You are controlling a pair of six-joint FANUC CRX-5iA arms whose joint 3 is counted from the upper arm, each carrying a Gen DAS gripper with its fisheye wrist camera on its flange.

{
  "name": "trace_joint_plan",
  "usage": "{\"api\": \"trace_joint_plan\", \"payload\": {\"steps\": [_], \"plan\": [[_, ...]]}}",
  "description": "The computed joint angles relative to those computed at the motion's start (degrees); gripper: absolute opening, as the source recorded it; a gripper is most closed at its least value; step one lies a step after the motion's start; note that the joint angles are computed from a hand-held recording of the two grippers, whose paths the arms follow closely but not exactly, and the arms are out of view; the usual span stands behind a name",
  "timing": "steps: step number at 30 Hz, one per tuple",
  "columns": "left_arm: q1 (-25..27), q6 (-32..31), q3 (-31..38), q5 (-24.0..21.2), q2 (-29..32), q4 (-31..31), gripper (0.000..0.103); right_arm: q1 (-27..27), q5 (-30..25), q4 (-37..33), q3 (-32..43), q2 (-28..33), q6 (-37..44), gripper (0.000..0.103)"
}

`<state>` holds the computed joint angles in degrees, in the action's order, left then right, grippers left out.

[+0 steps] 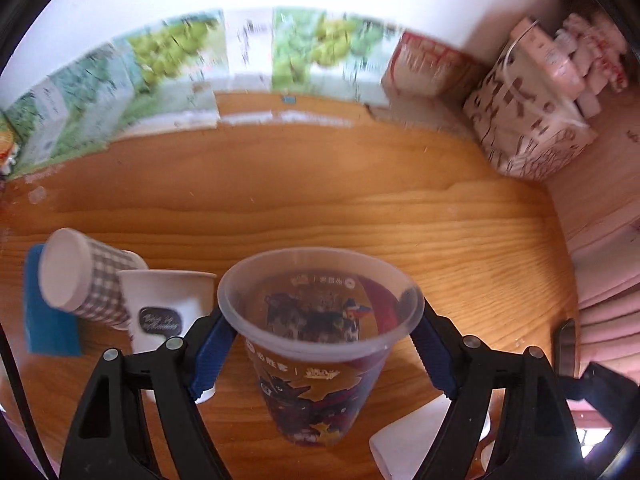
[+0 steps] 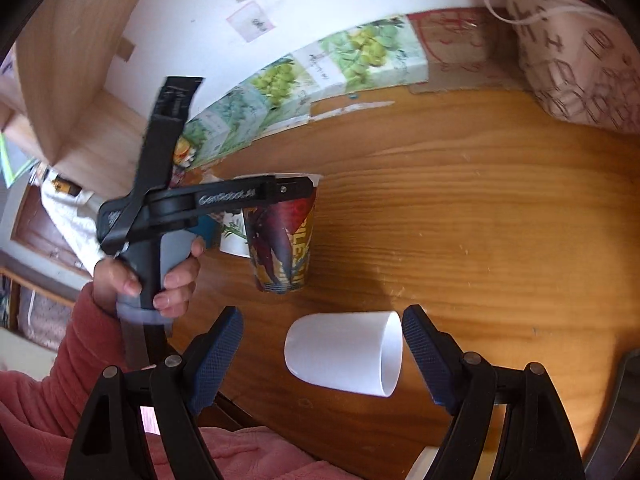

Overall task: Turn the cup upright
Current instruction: 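Grasp the upright printed cup again with the left gripper and lift it, then carry the cup with the left gripper and set it upright beside the white cup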

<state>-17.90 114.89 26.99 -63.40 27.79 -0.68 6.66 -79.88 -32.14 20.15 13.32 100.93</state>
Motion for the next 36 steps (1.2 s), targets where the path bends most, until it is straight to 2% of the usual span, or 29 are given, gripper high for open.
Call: {"api": "trace_joint_plan", "payload": {"steps": [6,11,18,27,32,36], "plan": [[-1.95,7.63,-7.73,7.93,-7.21,-5.7,0.082,0.17,-2.95,-1.24,3.07,1.46,6.56,0.082],[-4.0,15.43,-12.11,11.41,-11.54,-12.41,0.082,0.62,-5.5,-2.47,4.01,1.98,12.23,0.082],[-8.63,26.01,-15.84,7.99,-15.82,-22.88,0.082,1.16,-7.76,-3.8,5.24,2.84,16.78,0.083],[-12.18,36.32,-21.04,7.83,-19.18,-28.03,0.082,2.37,-10.87,-4.38,6.21,3.26,21.2,0.082],[-14.52,40.02,-21.81,7.01,-19.56,-31.62,0.082,3.63,-11.38,-3.35,5.78,2.77,24.03,0.083],[-14.08,40.15,-23.01,7.71,-20.13,-30.08,0.081,4.63,-11.34,-2.45,5.25,2.37,25.78,0.083]]}}
